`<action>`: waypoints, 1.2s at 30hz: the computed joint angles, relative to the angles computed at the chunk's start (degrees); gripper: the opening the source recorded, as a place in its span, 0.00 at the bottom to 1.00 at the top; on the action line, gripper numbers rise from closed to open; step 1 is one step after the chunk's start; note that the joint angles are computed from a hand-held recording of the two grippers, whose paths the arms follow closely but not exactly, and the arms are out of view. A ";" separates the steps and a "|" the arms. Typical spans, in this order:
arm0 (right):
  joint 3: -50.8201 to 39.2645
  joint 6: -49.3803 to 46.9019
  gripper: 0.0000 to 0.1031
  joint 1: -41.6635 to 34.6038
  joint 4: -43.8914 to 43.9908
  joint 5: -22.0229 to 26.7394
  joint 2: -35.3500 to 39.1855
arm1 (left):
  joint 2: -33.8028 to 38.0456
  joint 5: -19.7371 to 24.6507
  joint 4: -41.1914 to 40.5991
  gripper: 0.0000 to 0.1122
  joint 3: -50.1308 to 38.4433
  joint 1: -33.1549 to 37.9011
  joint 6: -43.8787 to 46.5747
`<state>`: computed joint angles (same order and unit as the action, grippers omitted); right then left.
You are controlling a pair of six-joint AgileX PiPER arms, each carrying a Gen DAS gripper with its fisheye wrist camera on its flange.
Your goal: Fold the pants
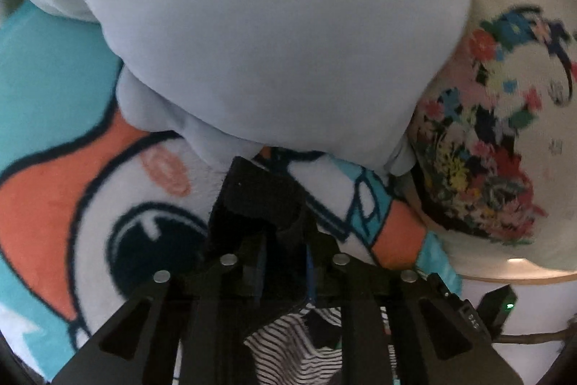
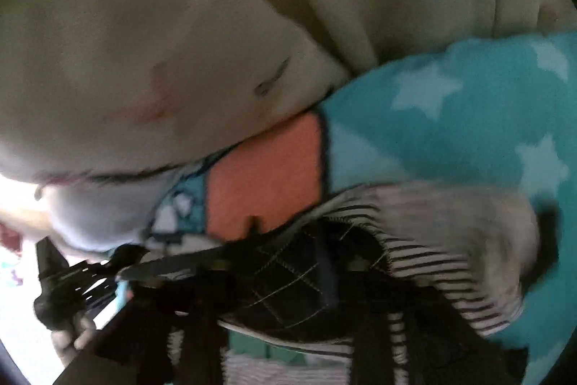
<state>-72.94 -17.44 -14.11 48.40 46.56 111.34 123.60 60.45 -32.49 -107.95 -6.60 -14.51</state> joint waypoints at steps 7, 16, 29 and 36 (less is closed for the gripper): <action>6.03 -3.04 0.57 -5.03 4.79 -0.34 -5.56 | -4.80 0.35 -7.95 0.30 7.25 6.21 8.71; 11.60 -9.26 0.57 5.09 17.07 7.72 -12.46 | -17.44 -4.31 -5.80 0.46 24.15 7.74 18.16; -30.22 11.27 0.57 26.01 3.70 11.29 16.61 | -14.18 -7.46 -3.97 0.09 27.85 0.66 17.04; -32.72 8.98 0.57 27.87 5.41 13.06 19.44 | -23.99 -6.70 -4.65 0.09 39.18 5.80 21.63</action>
